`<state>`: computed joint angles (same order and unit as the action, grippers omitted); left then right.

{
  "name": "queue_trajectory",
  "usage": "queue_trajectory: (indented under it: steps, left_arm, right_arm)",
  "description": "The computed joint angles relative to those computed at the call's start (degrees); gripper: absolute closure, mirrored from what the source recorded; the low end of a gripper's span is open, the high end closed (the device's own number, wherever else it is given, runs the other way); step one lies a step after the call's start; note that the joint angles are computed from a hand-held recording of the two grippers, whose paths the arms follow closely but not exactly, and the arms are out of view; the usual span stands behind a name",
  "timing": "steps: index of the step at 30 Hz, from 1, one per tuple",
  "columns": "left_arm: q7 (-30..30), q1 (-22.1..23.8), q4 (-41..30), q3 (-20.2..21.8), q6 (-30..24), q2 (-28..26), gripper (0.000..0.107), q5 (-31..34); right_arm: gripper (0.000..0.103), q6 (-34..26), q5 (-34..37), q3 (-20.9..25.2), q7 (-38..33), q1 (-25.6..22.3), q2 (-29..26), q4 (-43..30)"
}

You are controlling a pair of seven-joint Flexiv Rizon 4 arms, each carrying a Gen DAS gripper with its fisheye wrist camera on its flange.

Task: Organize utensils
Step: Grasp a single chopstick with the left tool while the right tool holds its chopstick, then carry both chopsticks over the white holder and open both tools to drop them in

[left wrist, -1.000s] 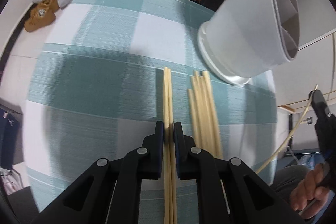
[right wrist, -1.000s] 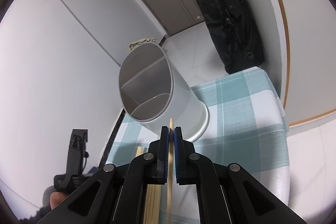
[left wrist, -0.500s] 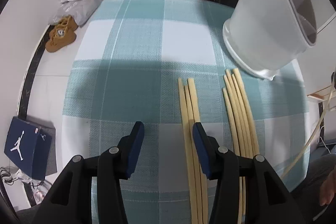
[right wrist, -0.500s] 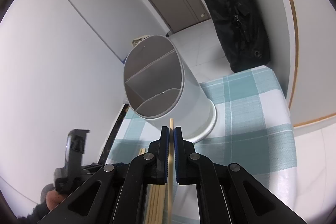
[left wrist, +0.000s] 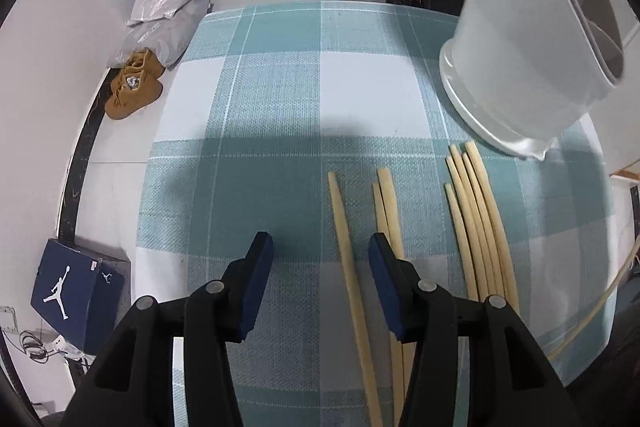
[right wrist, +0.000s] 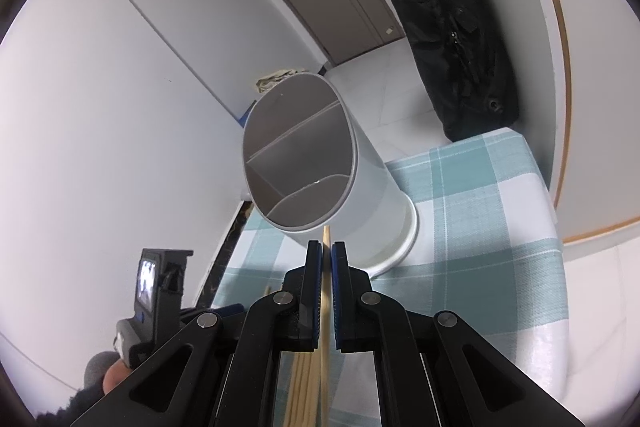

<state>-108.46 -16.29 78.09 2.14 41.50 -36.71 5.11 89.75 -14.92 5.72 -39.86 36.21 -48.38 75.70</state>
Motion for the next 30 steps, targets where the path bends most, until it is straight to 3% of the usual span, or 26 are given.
queue_trajectory:
  steps: [4, 6, 8, 13, 20, 24, 30]
  left_arm:
    - [-0.5, -0.2, -1.3, 0.1, -0.2, -0.8, 0.068, 0.0]
    - [0.1, -0.1, -2.0, -0.3, 0.2, -1.3, 0.093, 0.0]
    - [1.2, 0.0, -2.6, -0.8, 0.1, -1.7, 0.104, -0.6]
    - [1.5, 1.3, -0.8, -2.0, 4.1, -1.4, 0.105, -3.8]
    - [0.2, 1.1, 8.4, -1.9, 21.0, 4.9, 0.105, -5.2]
    - [-0.5, -0.5, 12.4, -0.9, 26.8, 8.4, 0.105, -4.0]
    - [0.1, -2.2, 13.3, 0.0, 29.2, 10.3, 0.105, -1.8]
  right_arm:
    - [0.099, 0.1, -0.2, -0.3, -0.3, 0.2, 0.1, 0.1]
    - [0.099, 0.2, -0.2, -0.3, -0.5, 0.2, 0.2, 0.2]
    - [0.099, 0.0, -0.2, 0.0, -0.7, 0.0, 0.2, 0.3]
    - [0.099, 0.5, -0.7, -2.0, -0.5, 1.3, 0.8, 1.0]
    - [0.099, 3.9, -1.6, -8.0, 1.0, 5.2, 2.0, 3.5]
    - [0.099, 6.1, -1.7, -12.8, 2.0, 8.7, 3.0, 5.5]
    - [0.099, 9.9, 0.7, -23.9, 2.7, 16.9, 3.7, 8.5]
